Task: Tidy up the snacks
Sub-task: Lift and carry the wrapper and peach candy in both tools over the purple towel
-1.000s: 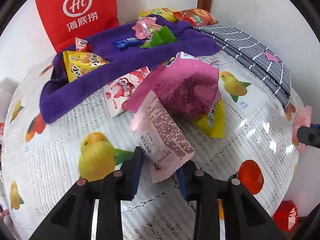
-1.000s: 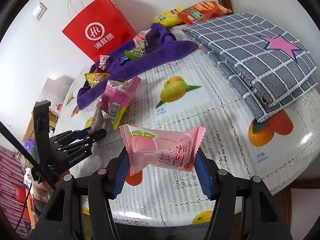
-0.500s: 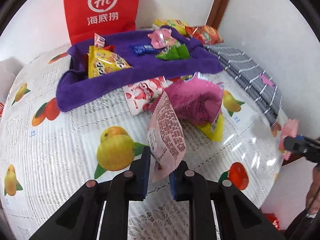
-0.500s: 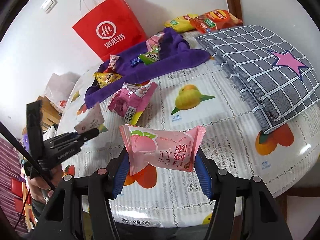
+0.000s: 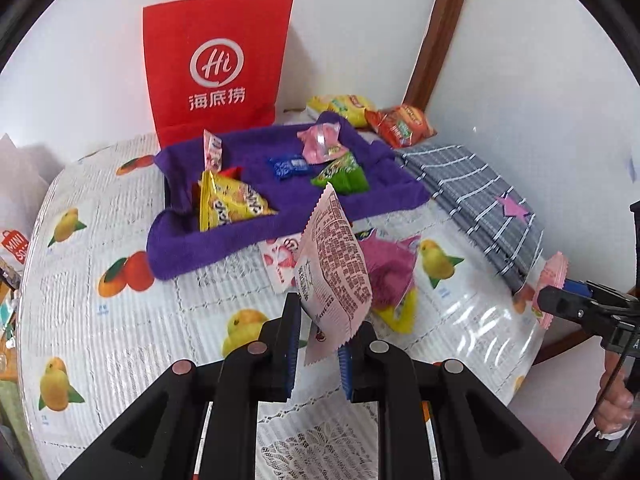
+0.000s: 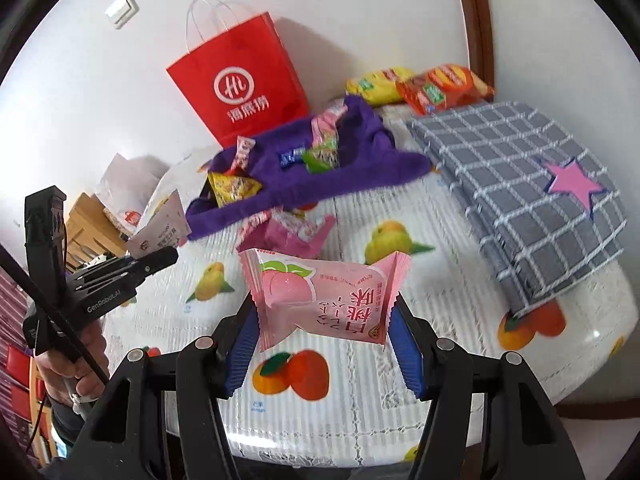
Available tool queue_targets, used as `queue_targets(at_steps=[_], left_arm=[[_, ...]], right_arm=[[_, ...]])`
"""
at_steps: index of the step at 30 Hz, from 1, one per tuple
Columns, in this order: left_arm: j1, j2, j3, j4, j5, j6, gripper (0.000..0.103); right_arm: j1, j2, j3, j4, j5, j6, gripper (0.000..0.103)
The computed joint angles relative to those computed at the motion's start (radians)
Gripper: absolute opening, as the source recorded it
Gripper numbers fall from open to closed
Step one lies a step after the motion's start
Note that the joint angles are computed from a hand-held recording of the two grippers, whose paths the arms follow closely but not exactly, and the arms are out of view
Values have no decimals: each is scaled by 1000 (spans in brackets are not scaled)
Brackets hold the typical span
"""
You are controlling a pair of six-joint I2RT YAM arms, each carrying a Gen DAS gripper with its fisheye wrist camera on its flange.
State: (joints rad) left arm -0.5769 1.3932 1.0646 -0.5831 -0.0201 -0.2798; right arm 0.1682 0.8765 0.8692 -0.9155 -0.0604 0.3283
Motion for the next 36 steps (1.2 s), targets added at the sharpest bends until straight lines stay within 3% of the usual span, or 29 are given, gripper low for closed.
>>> queue_targets(at_steps=[23, 36], left_arm=[[99, 65, 189, -41, 47, 47, 16], [185, 189, 335, -66, 66, 62, 16]], right_arm=[[25, 202, 274, 60, 96, -72, 61], [-14, 380, 418, 125, 76, -116, 61]])
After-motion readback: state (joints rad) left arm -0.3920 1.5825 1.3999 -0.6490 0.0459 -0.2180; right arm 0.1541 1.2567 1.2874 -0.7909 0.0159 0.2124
